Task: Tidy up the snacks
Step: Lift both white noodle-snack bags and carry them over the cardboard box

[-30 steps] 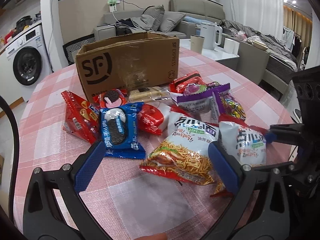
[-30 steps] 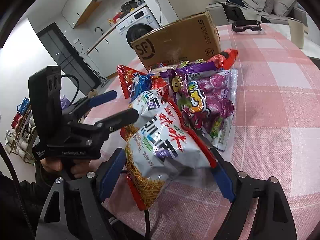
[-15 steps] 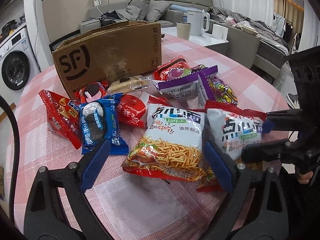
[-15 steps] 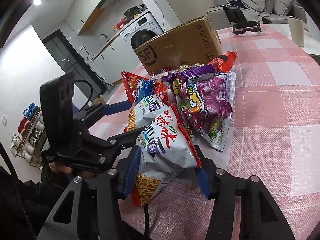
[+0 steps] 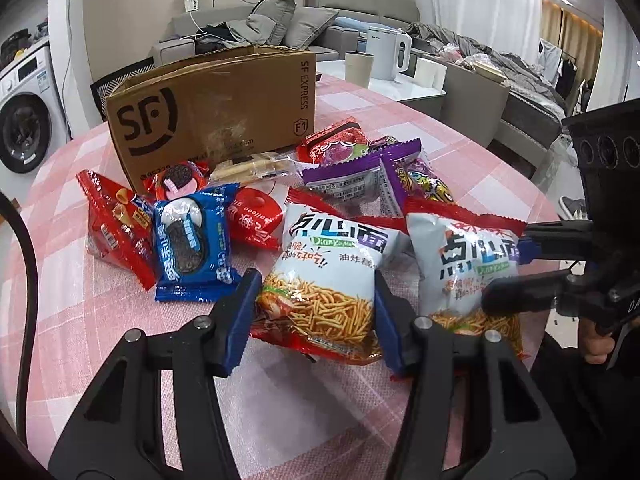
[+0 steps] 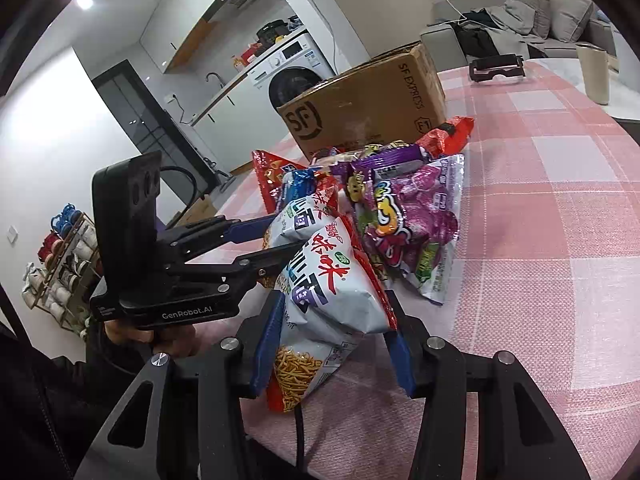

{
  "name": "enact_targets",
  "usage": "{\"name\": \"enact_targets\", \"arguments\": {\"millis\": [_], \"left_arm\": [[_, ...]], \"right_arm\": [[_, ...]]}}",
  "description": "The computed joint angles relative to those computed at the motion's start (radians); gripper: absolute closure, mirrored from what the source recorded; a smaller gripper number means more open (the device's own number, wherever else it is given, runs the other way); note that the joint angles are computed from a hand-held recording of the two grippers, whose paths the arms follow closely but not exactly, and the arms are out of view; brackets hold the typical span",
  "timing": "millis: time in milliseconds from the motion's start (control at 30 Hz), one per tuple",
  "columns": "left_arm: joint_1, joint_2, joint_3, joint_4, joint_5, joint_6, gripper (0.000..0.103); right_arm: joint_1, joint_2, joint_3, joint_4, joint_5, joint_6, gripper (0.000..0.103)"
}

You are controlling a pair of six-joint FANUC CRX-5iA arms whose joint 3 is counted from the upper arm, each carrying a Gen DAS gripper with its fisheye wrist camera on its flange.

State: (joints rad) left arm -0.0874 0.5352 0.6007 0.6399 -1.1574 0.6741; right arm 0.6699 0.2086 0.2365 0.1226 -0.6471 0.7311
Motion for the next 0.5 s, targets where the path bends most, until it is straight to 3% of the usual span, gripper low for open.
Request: {"name": "enact_targets", "arguments": {"millis": [500], "left_arm": [[0.051, -0.067, -0.100, 0.104, 0.043, -0.031, 0.053]], "right_arm": [[0.010, -0.021, -0.053, 0.153, 0.123, -0.098, 0.055]]}}
